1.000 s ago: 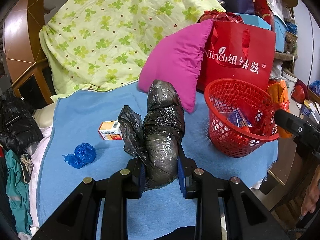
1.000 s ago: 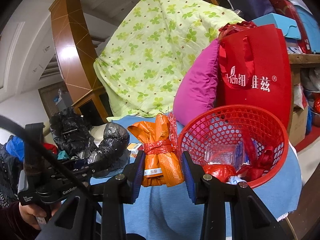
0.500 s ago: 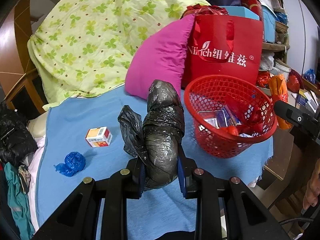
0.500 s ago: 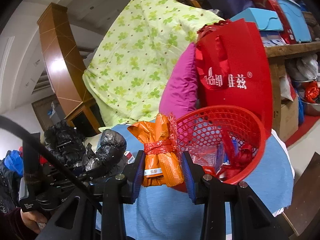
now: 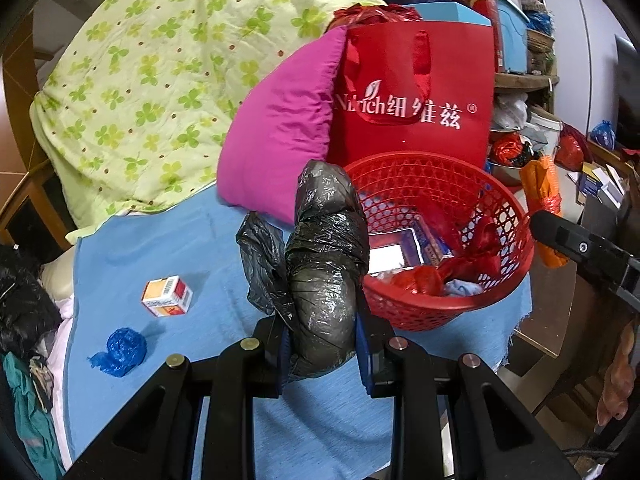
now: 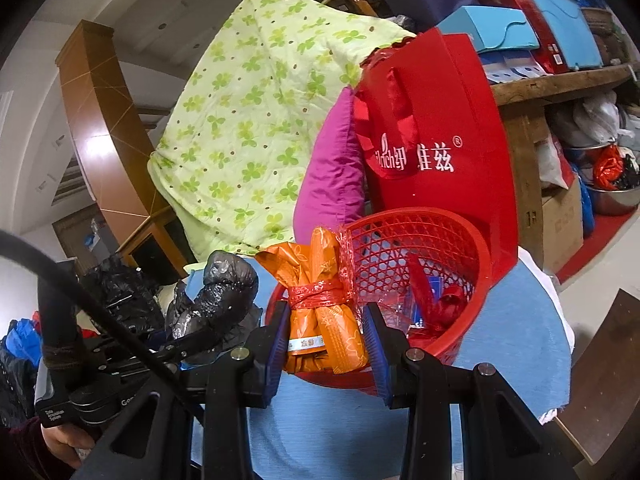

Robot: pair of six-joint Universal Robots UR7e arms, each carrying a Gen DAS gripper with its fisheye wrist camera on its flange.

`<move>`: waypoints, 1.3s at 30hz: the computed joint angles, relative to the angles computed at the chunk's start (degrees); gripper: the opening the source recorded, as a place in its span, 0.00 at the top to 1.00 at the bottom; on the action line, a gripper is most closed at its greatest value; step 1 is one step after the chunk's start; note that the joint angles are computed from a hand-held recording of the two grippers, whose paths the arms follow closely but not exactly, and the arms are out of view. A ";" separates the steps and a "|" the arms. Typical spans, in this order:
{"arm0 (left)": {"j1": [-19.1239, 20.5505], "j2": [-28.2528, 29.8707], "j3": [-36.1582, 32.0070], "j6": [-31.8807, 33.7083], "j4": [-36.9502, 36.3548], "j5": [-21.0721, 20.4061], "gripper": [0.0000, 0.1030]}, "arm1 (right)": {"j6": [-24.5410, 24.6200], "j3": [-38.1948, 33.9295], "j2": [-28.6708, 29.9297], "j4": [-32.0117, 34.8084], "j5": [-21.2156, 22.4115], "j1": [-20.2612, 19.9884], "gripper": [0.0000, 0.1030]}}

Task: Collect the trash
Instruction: 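Carry the black bag and orange mesh bag over the red wastebasket, then open both tools to drop the bags into the wastebasket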

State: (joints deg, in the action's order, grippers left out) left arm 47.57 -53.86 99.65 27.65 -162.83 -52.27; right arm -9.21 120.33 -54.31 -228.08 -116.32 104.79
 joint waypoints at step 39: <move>0.77 9.22 -9.52 0.09 4.29 -4.32 0.51 | 6.88 -3.27 -0.76 5.78 -0.15 -4.54 0.40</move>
State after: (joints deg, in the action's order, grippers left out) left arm 48.34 -44.64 90.14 27.75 -158.54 -56.59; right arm -2.34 117.06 -55.07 -222.29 -116.47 100.25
